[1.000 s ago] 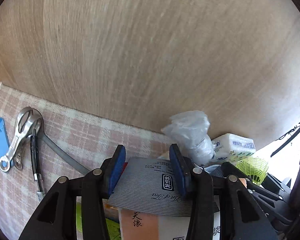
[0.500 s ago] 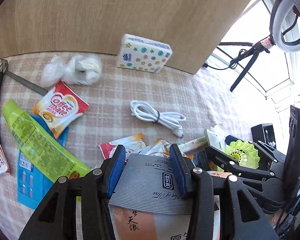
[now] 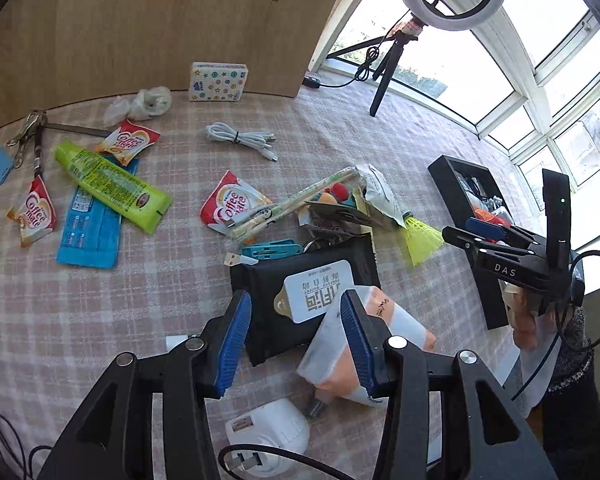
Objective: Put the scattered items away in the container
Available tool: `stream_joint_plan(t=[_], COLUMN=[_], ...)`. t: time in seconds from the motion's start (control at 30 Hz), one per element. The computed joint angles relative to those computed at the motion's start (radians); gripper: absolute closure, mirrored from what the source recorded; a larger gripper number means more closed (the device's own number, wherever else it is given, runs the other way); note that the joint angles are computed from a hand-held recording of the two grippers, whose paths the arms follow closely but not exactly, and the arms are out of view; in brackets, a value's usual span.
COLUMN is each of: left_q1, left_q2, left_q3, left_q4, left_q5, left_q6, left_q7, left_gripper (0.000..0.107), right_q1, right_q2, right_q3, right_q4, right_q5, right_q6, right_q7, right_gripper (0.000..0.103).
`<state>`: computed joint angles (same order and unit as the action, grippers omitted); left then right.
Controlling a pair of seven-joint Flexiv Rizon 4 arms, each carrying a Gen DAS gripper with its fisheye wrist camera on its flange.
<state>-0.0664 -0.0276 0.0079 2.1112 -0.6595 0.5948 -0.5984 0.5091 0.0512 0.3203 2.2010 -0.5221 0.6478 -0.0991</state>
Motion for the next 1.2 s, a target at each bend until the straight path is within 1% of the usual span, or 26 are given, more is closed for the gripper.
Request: stream_joint_plan(t=[0.1,0.2,0.3,0.33,0.4,0.43,0.5,0.53,0.63,0.77,0.9,1.0,1.13,1.2], left_q1=[0.021,0.046,0.068,0.079,0.109,0.121,0.138,0.146,0.159,0.132,0.072,0.021,-0.022,-0.038], left_q2=[0.022,0.037,0.058,0.070,0.095,0.112,0.148,0.157,0.169,0.193,0.199,0.197,0.152,0.131], left_q3=[0.030,0.051,0.070,0.081,0.108,0.118,0.131,0.136,0.142,0.123,0.087,0.058,0.029,0.016], left_q4=[0.047,0.080,0.115,0.130,0.148,0.162,0.195,0.202,0.212,0.226,0.227,0.232,0.217,0.212], left_q5=[0.038,0.042,0.030,0.021,0.043,0.074,0.141,0.161,0.158,0.110,0.056,0.040,0.043,0.043], left_q6=[0.060,0.065,0.063,0.054,-0.009,-0.015,0.006,-0.003,-0.043,-0.039,-0.048,-0.053,-0.068,-0.056], left_q7=[-0.031,-0.042,-0.057,-0.062,-0.056,-0.049,-0.044,-0.045,-0.056,-0.031,0.000,0.032,0.022,0.016], left_gripper=[0.062,0.062,0.062,0.062,0.062,0.062,0.062,0.062,0.062,0.062,0.061,0.061,0.061,0.061], right_q1=[0.008,0.018,0.033,0.040,0.057,0.064,0.076,0.082,0.088,0.099,0.103,0.104,0.102,0.101], right_q2=[0.019,0.034,0.020,0.010,-0.010,-0.013,-0.019,-0.020,-0.022,-0.036,-0.048,-0.058,-0.072,-0.078], right_q3=[0.016,0.028,0.036,0.038,0.043,0.044,0.046,0.047,0.044,0.042,0.035,0.030,0.024,0.022], right_q4=[0.017,0.034,0.029,0.021,0.004,0.002,0.002,0.002,0.013,0.004,-0.002,-0.004,0.005,0.012], right_q5=[-0.017,-0.029,-0.050,-0.056,-0.062,-0.067,-0.077,-0.079,-0.074,-0.069,-0.088,-0.087,-0.075,-0.067], right_q6=[0.014,0.085,0.136,0.141,0.134,0.136,0.140,0.137,0.165,0.170,0.184,0.192,0.227,0.260], right_q7=[0.046,0.079,0.075,0.070,0.063,0.057,0.054,0.057,0.061,0.034,0.010,-0.003,-0.004,-0.004], right_gripper=[0.042,0.042,0.042,0.042,0.042,0.042,0.042,0.042,0.042,0.041,0.041,0.041,0.041,0.041])
